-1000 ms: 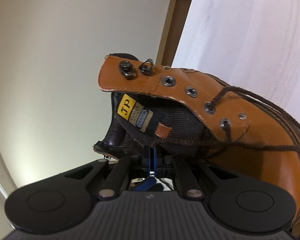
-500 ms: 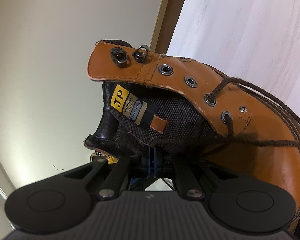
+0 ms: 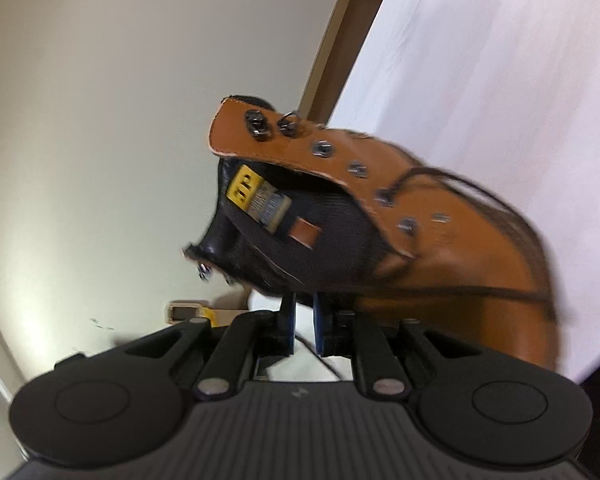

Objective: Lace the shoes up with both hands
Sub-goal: 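Pull the lace through the eyelet away from the boot with the left tool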

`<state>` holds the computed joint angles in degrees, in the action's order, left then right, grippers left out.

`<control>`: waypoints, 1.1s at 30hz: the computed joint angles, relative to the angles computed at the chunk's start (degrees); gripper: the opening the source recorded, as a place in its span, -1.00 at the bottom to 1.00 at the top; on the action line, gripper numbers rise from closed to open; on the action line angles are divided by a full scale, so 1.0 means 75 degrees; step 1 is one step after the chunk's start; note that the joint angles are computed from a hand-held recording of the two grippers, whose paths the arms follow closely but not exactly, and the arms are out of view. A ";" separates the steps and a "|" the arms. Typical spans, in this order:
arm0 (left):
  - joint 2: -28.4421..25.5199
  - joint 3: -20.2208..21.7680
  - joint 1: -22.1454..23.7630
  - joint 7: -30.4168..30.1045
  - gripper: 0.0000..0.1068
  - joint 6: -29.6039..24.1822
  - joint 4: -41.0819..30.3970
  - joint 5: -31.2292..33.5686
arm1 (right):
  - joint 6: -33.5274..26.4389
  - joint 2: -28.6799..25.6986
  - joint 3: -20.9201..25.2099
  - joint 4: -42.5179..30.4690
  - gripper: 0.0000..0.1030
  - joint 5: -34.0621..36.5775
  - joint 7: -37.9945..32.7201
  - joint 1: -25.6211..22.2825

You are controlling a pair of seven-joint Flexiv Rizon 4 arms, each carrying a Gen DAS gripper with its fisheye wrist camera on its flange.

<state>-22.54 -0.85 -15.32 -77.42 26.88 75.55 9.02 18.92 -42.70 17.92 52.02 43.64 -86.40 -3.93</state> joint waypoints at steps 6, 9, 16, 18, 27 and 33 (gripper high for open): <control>0.0435 0.0364 -0.0107 -0.0359 -0.97 -0.1692 0.0100 0.1206 | 0.0213 0.0419 -0.0331 0.0769 -0.76 -0.0373 0.0210 -0.0147; 0.0514 0.0369 -0.0063 -0.0449 -0.97 -0.2279 0.0047 0.1586 | 0.0462 0.0497 -0.0318 0.1022 -0.75 -0.0204 0.0478 -0.0235; 0.0699 0.0379 -0.0024 -0.0768 -0.96 -0.3052 0.0042 0.2410 | 0.0972 0.0455 -0.0278 0.1166 -0.68 -0.0141 0.0877 -0.0027; 0.0826 0.0372 0.0070 -0.0765 -0.96 -0.2825 0.0227 0.2461 | 0.0988 0.0435 -0.0238 0.1162 -0.68 -0.0169 0.0822 -0.0024; 0.1185 0.0361 0.1025 0.0916 -0.96 -0.0738 0.1460 0.1588 | 0.3112 0.0968 -0.0088 0.2184 -0.68 0.0176 0.0904 0.0389; 0.1215 0.0450 0.1625 0.2461 -0.96 0.0323 0.1890 0.0843 | 0.5511 0.1871 -0.0794 0.3799 -0.68 -0.1347 0.2331 0.1804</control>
